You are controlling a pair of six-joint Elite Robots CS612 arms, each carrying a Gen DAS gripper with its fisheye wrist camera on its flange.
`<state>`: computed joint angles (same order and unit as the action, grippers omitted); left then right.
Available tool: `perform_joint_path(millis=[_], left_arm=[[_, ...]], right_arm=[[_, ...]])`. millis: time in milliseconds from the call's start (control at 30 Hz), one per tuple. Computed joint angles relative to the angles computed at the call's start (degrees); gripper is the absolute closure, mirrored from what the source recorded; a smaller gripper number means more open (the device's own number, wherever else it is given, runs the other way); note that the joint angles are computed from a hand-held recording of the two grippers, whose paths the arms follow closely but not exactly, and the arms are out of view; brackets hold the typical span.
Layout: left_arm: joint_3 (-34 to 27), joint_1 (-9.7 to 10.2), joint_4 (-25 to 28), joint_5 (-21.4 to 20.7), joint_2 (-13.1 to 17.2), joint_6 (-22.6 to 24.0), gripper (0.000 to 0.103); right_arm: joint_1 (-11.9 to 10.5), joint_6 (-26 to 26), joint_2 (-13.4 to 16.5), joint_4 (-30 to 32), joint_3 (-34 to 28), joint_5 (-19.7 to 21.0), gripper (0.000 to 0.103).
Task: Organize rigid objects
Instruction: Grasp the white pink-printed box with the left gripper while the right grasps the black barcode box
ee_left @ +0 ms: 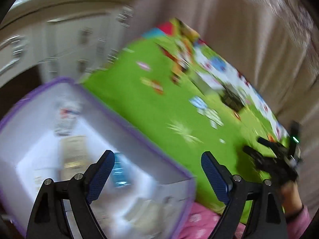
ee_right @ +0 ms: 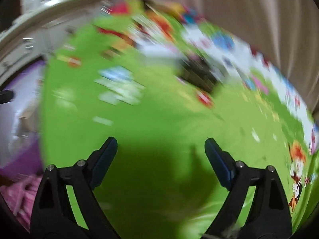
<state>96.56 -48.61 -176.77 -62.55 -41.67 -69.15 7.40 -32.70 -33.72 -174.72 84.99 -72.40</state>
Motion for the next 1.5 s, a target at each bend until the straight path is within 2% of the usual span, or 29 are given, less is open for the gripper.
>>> perform_joint_path(millis=[33, 100, 167, 200, 300, 333, 400, 433, 467, 667, 733, 800, 833, 867, 1100, 1200, 1300, 1400, 1500], left_arm=[[-1.8, 0.50, 0.8, -1.9, 0.8, 1.7, 0.013], [-6.3, 1.71, 3.4, -5.8, 2.8, 5.4, 0.013], [-11.1, 2.86, 6.9, -8.9, 5.1, 9.0, 0.013], [-13.8, 3.48, 9.1, -10.0, 6.3, 11.2, 0.013], [-19.2, 4.07, 16.4, -7.3, 8.4, 16.4, 0.007], [-20.4, 4.31, 17.8, -7.3, 8.9, 18.0, 0.000], [-23.3, 4.52, 22.2, -5.4, 10.1, 23.0, 0.000], [-24.2, 4.60, 22.4, -4.5, 10.7, 26.2, 0.000], [-24.3, 4.90, 21.5, -5.5, 10.9, 27.6, 0.000], [-25.4, 5.97, 20.9, -7.0, 11.3, 30.8, 0.000], [-25.0, 5.97, 19.9, -6.6, 11.3, 31.1, 0.000], [-26.0, 5.99, 20.3, -6.3, 11.8, 31.0, 0.000], [-25.8, 5.98, 20.2, -6.3, 11.7, 31.0, 0.000], [-25.7, 5.97, 20.2, -6.3, 11.6, 31.0, 0.000], [-26.1, 6.26, 20.5, -7.0, 11.8, 32.1, 0.000], [-27.6, 6.76, 21.4, -8.0, 12.5, 34.0, 0.000], [-29.8, 7.86, 21.7, -10.8, 13.5, 38.2, 0.000], [-31.9, 9.29, 19.3, -14.6, 14.9, 46.7, 0.000], [-34.5, 10.79, 18.1, -19.3, 16.4, 55.1, 0.000]], right_arm=[[-0.7, -0.5, 1.2, 3.1, -2.4, 0.5, 0.009], [-2.5, 0.4, 3.1, 9.1, -7.1, 6.2, 0.008], [-2.6, -0.7, 5.0, 11.3, -11.3, 5.4, 0.004], [-2.7, -2.7, 6.2, 14.9, -14.5, 6.4, 0.000], [-2.4, -8.5, 8.8, 21.9, -21.6, 8.7, 0.000], [-2.2, -9.9, 9.6, 23.8, -23.5, 9.3, 0.000], [-1.9, -13.0, 11.8, 28.0, -28.5, 10.6, 0.000], [-1.7, -13.7, 12.6, 29.3, -30.3, 10.9, 0.000], [-1.4, -14.5, 13.8, 31.3, -32.9, 11.4, 0.000], [0.0, -20.2, 16.2, 37.1, -38.5, 13.6, 0.000], [0.1, -20.5, 16.1, 36.7, -38.3, 13.9, 0.003], [-0.2, -19.7, 15.2, 34.6, -36.5, 15.0, 0.027], [-0.4, -18.5, 14.5, 32.7, -34.7, 15.3, 0.054], [-0.6, -17.3, 13.8, 31.2, -33.2, 15.4, 0.060], [-3.7, -8.3, 6.6, 13.8, -15.3, 11.1, 0.061], [-4.9, -4.3, 4.2, 8.8, -9.6, 9.4, 0.060], [-5.3, -1.6, 3.1, 5.8, -6.6, 8.0, 0.060], [-4.9, -1.1, 3.2, 5.2, -6.7, 7.0, 0.060], [-5.0, -0.5, 3.4, 6.2, -7.3, 7.6, 0.059]])
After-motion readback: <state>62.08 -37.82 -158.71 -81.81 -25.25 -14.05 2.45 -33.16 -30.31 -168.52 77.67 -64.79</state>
